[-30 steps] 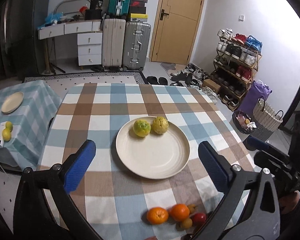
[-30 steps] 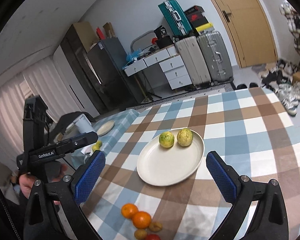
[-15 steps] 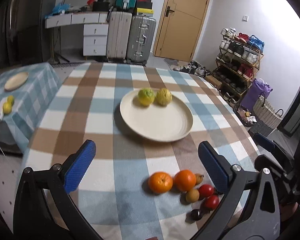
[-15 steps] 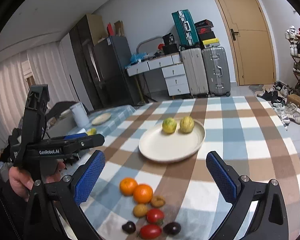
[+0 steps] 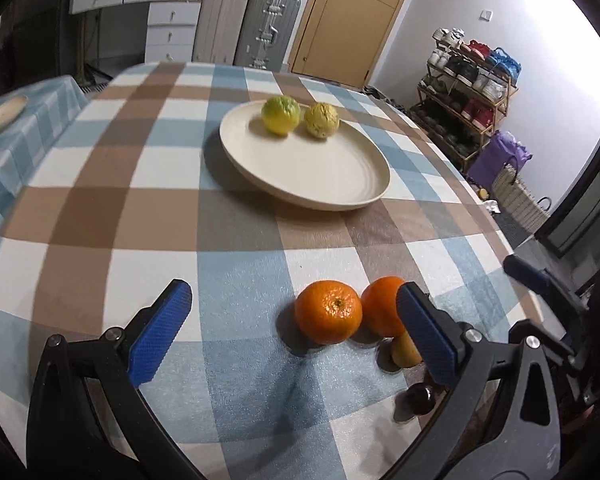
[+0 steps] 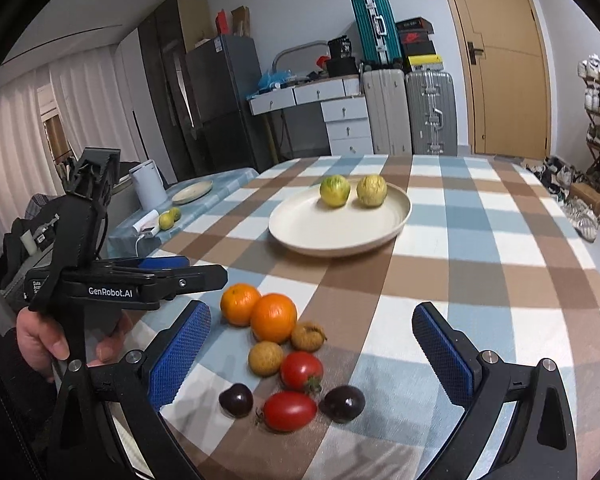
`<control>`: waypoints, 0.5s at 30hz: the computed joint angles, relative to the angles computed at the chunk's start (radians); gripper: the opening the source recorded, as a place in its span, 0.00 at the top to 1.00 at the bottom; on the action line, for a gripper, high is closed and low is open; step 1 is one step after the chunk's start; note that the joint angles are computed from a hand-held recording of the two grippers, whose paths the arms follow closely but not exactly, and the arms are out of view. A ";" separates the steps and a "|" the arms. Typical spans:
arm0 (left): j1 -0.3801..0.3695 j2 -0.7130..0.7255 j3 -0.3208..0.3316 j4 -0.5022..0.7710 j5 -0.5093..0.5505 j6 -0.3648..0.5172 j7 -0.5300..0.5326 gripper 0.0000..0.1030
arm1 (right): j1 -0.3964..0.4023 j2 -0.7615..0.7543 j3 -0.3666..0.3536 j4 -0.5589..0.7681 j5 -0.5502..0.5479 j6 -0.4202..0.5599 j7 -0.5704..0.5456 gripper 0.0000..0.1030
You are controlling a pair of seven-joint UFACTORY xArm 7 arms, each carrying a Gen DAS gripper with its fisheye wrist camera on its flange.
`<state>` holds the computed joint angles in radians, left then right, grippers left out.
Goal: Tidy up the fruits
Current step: 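Move both tools back toward the oranges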
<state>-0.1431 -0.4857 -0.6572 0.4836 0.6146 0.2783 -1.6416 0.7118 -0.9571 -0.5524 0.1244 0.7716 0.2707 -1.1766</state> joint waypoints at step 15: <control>0.173 0.108 -0.059 -0.068 -0.084 -0.376 0.113 0.46 | 0.032 0.101 0.012 0.055 0.108 0.055 -0.080 0.00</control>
